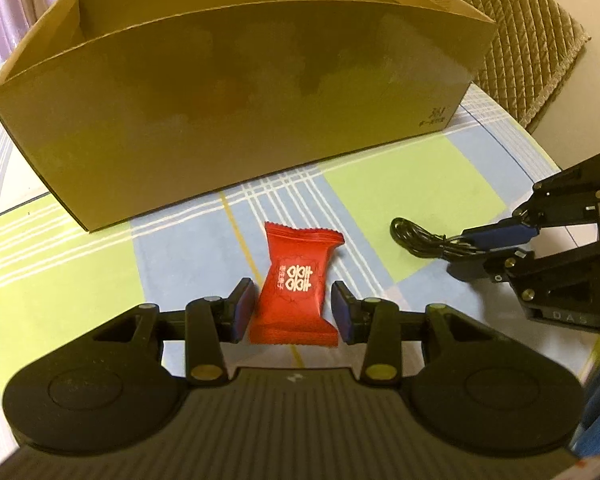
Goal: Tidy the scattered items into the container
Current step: 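Lift and carry the candy and cable over the cardboard box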
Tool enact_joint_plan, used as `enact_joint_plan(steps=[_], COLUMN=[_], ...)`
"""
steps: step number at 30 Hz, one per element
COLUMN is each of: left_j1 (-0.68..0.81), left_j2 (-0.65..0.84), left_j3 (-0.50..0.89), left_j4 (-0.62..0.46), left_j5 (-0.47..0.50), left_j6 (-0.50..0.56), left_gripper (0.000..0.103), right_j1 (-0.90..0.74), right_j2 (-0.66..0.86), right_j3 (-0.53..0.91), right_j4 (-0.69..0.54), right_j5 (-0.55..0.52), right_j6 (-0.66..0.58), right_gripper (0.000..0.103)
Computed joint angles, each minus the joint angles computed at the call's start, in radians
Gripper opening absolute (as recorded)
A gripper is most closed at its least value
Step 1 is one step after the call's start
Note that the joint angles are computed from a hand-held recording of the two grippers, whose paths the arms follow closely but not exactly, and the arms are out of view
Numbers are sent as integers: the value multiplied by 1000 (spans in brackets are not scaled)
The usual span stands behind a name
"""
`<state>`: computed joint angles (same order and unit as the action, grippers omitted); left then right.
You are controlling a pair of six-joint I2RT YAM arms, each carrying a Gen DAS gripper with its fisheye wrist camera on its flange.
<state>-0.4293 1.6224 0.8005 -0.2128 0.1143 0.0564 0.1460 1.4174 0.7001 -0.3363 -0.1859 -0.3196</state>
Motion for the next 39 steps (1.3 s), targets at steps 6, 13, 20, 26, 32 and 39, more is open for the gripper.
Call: enact_joint_plan(steps=[6, 13, 20, 26, 32, 39], left_j1=[-28, -17, -21, -20, -41, -87], left_j2=[-22, -13, -105, -237, -382, -543], left_j3=[-20, -19, -35, -61, -85, -109], left_j4=[-6, 1, -49, -114, -220, -334], left_j5=[-22, -2, -1, 18, -1, -41], left_j6=[7, -7, -24, -67, -98, -137], left_gripper=[25, 24, 24, 24, 24, 24], right_j1=[6, 47, 63, 68, 114, 190], right_j2=[5, 11, -88, -224, -364, -513], right_j3=[-41, -56, -64, -55, -38, -25], right_j4=[86, 123, 71, -33, -164, -298], right_j5=[6, 48, 64, 78, 103, 150], right_j6=[-36, -44, -28, 14, 99, 202], right_gripper=[15, 12, 11, 11, 11, 11])
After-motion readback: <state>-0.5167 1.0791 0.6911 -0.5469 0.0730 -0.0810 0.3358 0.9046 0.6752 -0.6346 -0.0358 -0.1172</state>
